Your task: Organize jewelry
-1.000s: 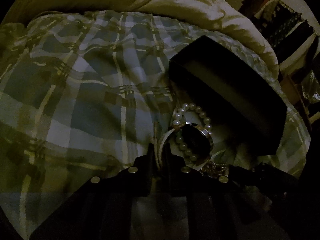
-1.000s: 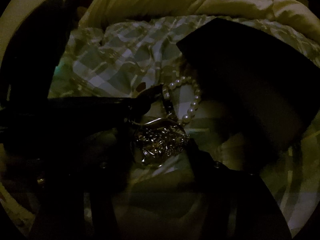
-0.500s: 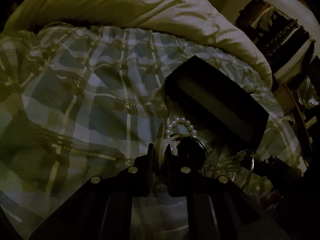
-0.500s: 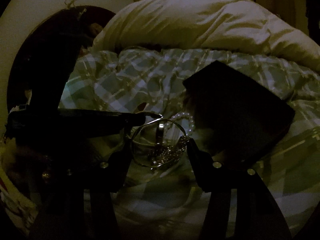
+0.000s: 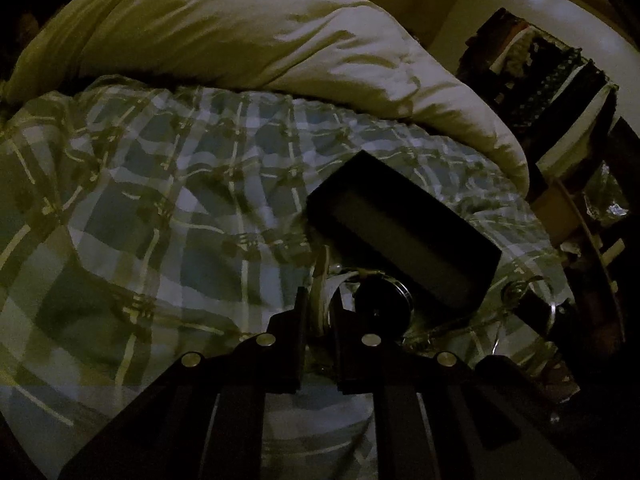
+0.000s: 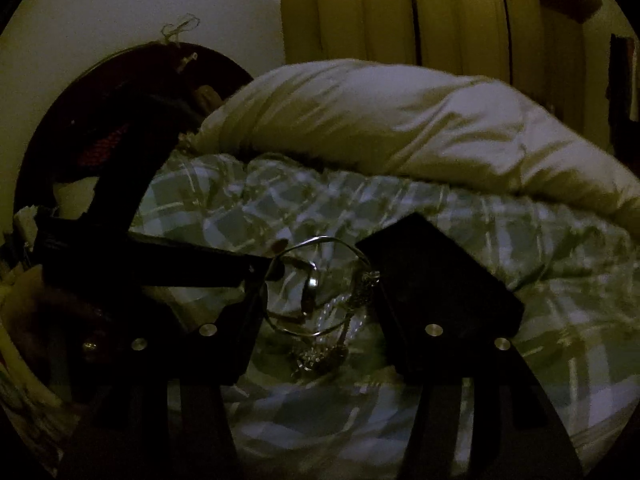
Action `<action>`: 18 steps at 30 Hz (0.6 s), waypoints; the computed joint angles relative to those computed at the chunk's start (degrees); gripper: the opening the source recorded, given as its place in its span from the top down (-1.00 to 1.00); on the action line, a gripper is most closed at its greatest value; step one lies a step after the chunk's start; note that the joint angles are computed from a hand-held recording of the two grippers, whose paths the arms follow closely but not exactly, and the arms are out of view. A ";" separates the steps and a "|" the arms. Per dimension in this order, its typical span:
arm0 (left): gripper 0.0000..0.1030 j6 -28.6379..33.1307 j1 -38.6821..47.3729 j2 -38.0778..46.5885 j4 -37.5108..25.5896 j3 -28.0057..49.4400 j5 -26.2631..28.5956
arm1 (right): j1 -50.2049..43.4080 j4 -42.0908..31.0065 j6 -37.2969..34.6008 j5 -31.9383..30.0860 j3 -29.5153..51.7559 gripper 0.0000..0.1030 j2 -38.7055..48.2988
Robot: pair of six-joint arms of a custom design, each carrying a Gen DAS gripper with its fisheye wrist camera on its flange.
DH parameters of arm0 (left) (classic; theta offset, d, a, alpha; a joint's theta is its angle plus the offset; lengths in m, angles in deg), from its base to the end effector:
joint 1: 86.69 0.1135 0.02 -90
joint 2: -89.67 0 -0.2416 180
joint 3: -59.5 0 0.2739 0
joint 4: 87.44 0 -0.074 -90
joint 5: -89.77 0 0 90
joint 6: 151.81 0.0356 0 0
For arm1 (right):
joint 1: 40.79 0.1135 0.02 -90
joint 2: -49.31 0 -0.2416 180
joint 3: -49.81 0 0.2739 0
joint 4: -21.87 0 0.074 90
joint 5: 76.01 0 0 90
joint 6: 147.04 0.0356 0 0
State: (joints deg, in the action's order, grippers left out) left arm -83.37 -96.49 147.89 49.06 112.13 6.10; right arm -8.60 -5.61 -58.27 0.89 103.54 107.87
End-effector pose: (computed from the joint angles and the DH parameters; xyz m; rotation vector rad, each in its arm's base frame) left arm 0.2329 -0.0442 0.2095 -0.2013 2.4487 -0.3784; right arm 0.2147 0.1447 0.2385 -0.7540 2.0352 0.5581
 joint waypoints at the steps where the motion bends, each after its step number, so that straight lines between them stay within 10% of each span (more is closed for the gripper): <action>1: 0.81 -0.17 -0.34 -0.04 -0.19 0.32 -0.24 | -0.30 -0.07 0.11 -0.77 0.22 -0.08 -0.22; 18: 0.81 0.36 -3.66 1.63 -2.08 7.89 -2.42 | -5.02 -3.00 -0.50 -4.51 6.95 -0.08 -3.97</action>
State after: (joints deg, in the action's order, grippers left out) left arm -83.01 -100.15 149.52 46.98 120.02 3.69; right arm -13.62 -8.61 -58.77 -3.63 110.49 103.89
